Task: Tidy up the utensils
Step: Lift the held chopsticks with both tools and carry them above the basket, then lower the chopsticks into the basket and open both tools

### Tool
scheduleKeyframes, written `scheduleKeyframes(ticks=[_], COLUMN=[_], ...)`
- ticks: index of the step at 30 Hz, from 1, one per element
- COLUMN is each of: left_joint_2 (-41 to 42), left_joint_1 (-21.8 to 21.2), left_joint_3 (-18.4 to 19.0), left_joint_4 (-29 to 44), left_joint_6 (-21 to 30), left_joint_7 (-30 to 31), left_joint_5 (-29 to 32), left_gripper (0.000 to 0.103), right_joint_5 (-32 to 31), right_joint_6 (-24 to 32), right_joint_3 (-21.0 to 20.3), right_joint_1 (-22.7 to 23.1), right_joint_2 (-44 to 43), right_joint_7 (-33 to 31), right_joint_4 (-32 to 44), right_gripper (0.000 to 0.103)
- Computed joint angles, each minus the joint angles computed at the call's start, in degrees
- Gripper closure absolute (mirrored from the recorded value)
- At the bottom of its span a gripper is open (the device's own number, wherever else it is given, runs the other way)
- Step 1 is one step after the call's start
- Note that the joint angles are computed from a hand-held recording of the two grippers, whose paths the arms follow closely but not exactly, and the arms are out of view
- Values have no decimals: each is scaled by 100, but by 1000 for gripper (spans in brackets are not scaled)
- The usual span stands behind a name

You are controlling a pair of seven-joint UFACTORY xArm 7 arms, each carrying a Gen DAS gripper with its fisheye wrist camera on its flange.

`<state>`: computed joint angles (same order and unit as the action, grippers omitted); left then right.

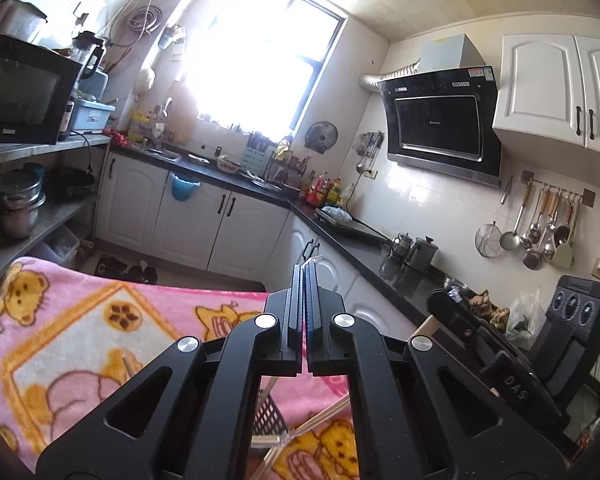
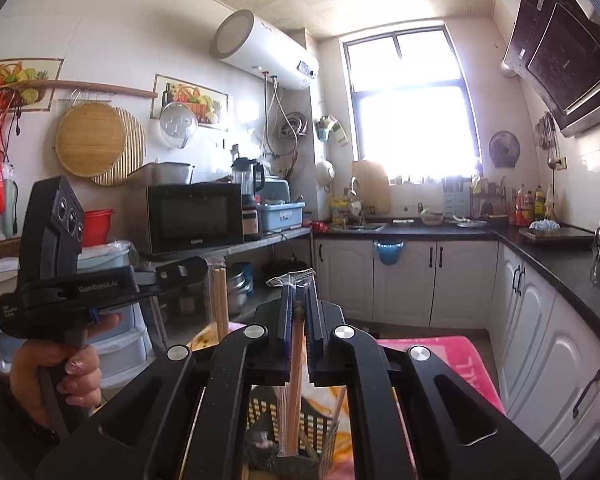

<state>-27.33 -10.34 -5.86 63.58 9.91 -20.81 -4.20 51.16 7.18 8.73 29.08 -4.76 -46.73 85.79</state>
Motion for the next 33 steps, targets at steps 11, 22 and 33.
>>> scheduleKeyframes(ticks=[11, 22, 33], left_joint_2=[573, 849, 947], left_joint_1=[191, 61, -251], left_joint_3=[-57, 71, 290], left_joint_4=[404, 285, -24], left_joint_6=[-61, -311, -607], left_joint_7=[-103, -54, 228], left_joint_5=[191, 56, -318], left_gripper=[103, 103, 103], right_joint_5=[-160, -636, -936], right_joint_6=[-172, -163, -95], right_joint_3=[231, 534, 713], right_joint_1=[-234, -579, -750], right_joint_2=[477, 816, 1003], right_joint_7=[76, 561, 879], right_joint_4=[663, 837, 658], right_gripper=[98, 98, 97])
